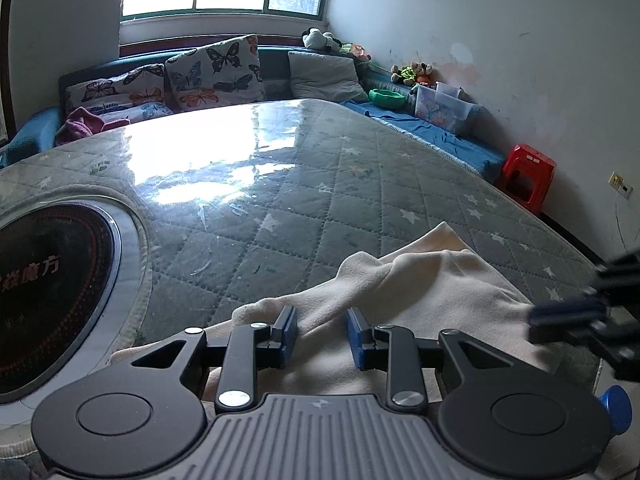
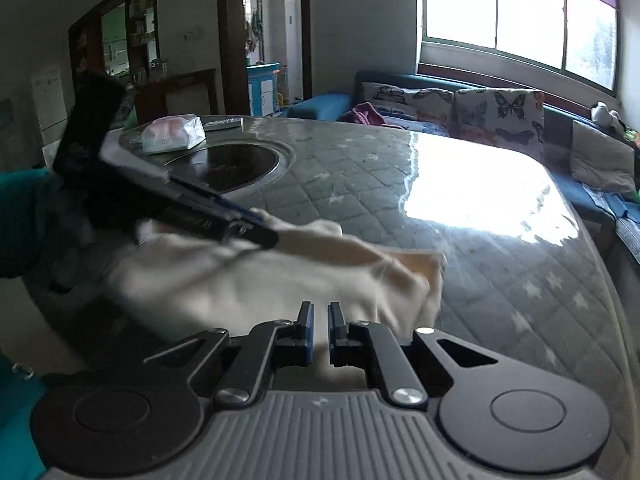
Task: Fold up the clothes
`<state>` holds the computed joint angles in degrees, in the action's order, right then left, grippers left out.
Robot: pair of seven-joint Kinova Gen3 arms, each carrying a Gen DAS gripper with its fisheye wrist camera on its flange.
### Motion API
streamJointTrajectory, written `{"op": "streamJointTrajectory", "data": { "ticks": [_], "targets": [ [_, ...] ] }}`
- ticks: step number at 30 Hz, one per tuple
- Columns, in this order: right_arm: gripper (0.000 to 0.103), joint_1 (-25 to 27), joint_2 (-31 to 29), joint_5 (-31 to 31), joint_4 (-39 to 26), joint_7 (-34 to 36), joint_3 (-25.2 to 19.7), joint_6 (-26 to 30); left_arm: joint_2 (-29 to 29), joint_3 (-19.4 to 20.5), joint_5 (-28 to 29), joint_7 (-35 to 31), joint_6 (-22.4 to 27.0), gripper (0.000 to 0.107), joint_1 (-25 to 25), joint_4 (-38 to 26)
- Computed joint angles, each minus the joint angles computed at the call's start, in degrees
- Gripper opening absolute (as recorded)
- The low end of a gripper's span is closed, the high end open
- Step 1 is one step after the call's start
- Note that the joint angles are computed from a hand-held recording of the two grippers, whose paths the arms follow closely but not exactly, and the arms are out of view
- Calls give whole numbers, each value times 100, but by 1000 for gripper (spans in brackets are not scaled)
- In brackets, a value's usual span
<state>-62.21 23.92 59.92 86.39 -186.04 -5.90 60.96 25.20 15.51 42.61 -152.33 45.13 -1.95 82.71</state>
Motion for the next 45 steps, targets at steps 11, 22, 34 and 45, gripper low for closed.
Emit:
{"op": "streamJointTrajectory", "data": {
  "ticks": [11,22,34,45],
  "targets": [
    [6,-156,48,36,-20,-63,-38,154,-112,54,141,-121,-18,31,-117,84],
    [6,28,127,-120,-21,338,16,-709,-814,-263,1205,-1624,774,27,-615,1093],
    [10,97,259,-453,-367,1254,151,-1149,-1115,-836,1387,-1863,1133,26,-524,1616],
    [11,308,414,-932,-692,2269,228,-1778,-1251,-1153,1628,-1771,1458,25,-854,1844]
  ]
}}
